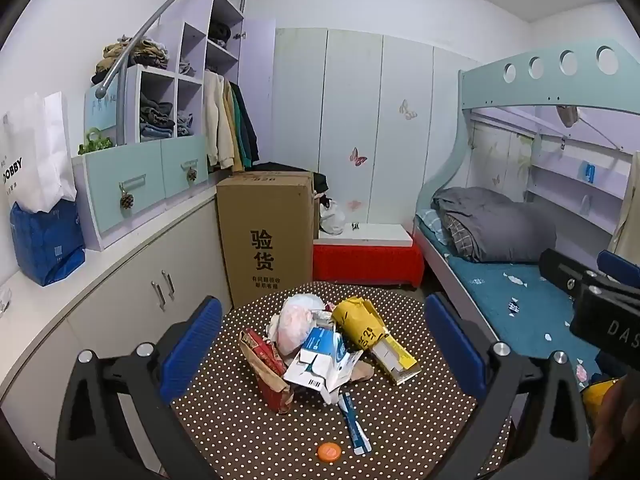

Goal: Collect trash
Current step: 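Grasp the orange bottle cap with the left gripper while the right grasps the blue tube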

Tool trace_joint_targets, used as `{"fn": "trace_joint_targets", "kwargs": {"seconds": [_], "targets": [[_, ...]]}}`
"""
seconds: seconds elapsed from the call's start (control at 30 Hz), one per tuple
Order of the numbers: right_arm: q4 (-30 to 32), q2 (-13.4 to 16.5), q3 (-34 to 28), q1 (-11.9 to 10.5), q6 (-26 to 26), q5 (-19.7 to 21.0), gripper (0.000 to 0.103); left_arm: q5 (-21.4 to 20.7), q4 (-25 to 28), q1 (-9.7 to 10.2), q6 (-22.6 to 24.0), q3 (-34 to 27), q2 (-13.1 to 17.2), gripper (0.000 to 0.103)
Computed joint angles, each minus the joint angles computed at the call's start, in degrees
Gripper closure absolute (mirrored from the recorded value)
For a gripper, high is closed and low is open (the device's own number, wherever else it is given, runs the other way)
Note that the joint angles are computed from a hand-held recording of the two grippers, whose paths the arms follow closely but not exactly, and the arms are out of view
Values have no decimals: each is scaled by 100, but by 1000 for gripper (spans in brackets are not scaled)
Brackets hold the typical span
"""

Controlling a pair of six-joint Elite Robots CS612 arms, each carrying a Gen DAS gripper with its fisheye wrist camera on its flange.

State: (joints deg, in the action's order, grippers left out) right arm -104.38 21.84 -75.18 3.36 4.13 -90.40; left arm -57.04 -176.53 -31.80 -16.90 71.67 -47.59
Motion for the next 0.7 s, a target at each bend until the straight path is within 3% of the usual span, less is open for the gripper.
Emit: {"fn": "trace_joint_targets", "kwargs": {"seconds": [0.33,0.7], "targets": [[434,-23,183,-20,-46,45,6,-279,596,144,-314,94,106,4],[1153,-79,580,-13,-160,84,6,-1139,1553,318,-404,135,357,4]]}}
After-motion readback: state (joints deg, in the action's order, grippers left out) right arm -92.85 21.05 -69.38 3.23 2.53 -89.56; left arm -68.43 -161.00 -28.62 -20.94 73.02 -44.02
